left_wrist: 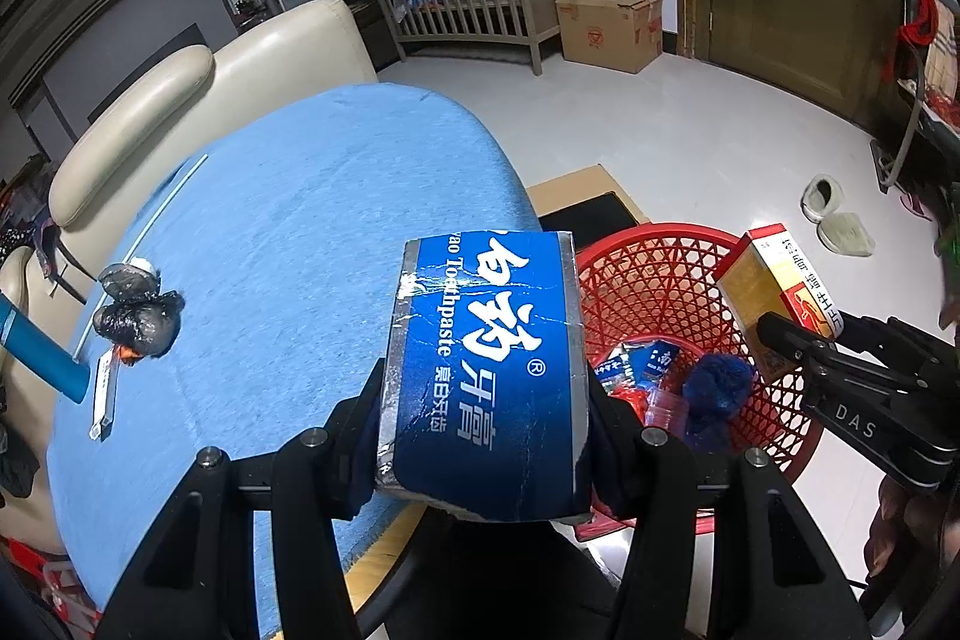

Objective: Collect trash
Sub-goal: 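Open the right tool to drop the medicine box into the basket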

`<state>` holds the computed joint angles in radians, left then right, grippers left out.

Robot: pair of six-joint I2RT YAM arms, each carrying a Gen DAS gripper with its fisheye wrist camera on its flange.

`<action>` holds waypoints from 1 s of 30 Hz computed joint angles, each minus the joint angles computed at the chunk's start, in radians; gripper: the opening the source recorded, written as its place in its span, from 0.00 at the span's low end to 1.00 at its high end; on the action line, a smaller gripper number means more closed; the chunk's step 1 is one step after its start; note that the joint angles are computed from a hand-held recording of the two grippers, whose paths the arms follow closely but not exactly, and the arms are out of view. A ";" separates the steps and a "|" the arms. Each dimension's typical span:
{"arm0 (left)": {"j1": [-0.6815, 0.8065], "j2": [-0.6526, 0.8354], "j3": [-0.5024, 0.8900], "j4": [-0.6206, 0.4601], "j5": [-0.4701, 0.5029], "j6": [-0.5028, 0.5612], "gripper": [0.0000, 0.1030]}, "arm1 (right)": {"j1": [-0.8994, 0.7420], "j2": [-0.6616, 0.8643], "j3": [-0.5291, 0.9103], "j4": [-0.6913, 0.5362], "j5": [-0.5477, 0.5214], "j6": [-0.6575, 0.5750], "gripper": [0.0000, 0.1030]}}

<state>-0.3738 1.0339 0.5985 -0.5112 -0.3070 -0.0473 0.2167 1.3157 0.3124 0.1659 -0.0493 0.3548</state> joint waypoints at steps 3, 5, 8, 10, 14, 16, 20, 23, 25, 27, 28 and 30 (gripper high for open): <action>-0.012 0.009 0.004 -0.001 -0.003 -0.004 0.57 | -0.004 0.025 0.010 0.009 -0.002 0.000 0.49; -0.015 0.012 0.004 0.001 -0.004 -0.003 0.57 | -0.009 0.031 0.009 0.014 -0.005 0.000 0.49; -0.020 0.021 0.008 0.004 -0.004 -0.003 0.57 | -0.012 0.038 0.013 0.016 -0.007 -0.001 0.49; -0.029 0.026 0.011 0.003 -0.007 -0.007 0.57 | -0.009 0.041 0.013 0.017 -0.004 0.003 0.49; -0.044 0.035 0.014 0.004 -0.011 -0.011 0.57 | -0.006 0.053 0.020 0.015 -0.006 0.009 0.49; -0.054 0.041 0.017 0.003 -0.014 -0.014 0.57 | -0.009 0.059 0.022 0.018 -0.006 0.007 0.49; -0.061 0.054 0.023 0.005 -0.014 -0.012 0.57 | -0.016 0.076 0.024 0.029 -0.009 0.009 0.49; -0.068 0.068 0.028 0.009 -0.013 -0.015 0.57 | -0.022 0.089 0.027 0.034 -0.013 0.011 0.49; -0.078 0.080 0.031 0.013 -0.016 -0.018 0.57 | -0.033 0.105 0.035 0.031 -0.033 0.011 0.51; -0.083 0.094 0.035 0.020 -0.016 -0.017 0.57 | -0.047 0.126 0.044 0.030 -0.058 0.008 0.54; -0.083 0.103 0.038 0.024 -0.015 -0.015 0.57 | -0.050 0.131 0.044 0.032 -0.060 0.012 0.62; -0.092 0.117 0.041 0.030 -0.018 -0.020 0.57 | -0.058 0.121 0.034 0.043 -0.061 0.017 0.63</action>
<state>-0.4657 1.1510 0.6390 -0.4810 -0.3250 -0.0676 0.1591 1.4371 0.3462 0.2088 -0.1100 0.3718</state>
